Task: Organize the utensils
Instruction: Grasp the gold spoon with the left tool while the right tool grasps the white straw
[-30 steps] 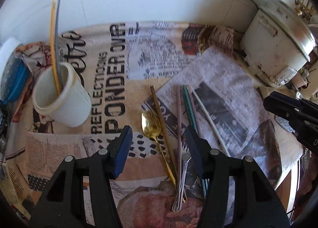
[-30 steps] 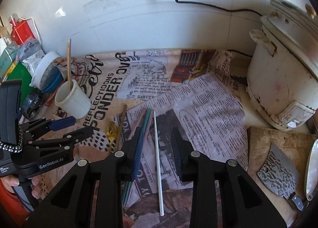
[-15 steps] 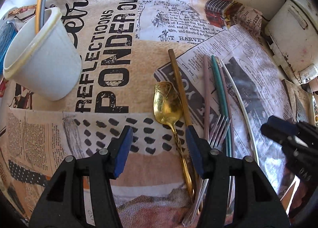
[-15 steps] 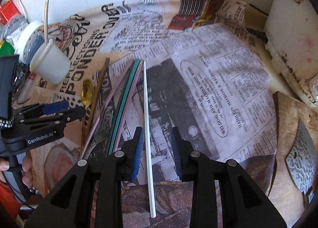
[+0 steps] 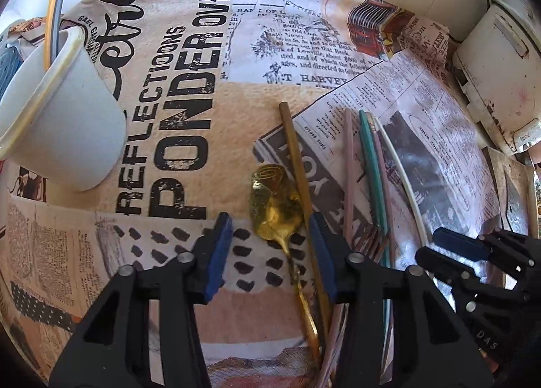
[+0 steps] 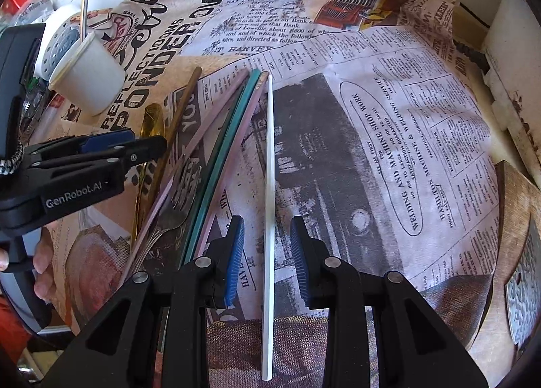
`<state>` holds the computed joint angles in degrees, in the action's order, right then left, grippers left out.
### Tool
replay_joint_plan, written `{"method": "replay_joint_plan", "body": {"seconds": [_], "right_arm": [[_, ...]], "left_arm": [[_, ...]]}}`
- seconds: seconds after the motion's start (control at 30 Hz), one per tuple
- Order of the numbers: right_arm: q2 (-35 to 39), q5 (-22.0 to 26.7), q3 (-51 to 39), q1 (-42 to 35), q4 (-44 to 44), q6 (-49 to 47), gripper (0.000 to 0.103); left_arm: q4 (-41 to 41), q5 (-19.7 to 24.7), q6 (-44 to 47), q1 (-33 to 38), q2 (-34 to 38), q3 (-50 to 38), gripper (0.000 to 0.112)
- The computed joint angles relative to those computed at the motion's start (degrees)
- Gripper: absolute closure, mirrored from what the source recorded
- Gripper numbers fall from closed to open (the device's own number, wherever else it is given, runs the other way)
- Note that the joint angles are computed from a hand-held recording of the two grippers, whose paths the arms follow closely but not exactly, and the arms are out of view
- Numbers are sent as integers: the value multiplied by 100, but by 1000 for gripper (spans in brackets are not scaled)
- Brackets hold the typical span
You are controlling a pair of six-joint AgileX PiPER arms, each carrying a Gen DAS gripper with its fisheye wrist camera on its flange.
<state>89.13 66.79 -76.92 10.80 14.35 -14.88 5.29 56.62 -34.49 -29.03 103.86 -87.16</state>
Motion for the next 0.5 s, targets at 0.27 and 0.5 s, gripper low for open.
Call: {"method": "replay_joint_plan", "body": {"seconds": [0.27,0.5], "right_arm": [[212,19,-184,24,29,-17,82],[280,56,-275,34,42,-33,82]], "left_arm": [[116,210,216,-58,11,-48,75],[418,400,318,-351,314,-428,74]]}}
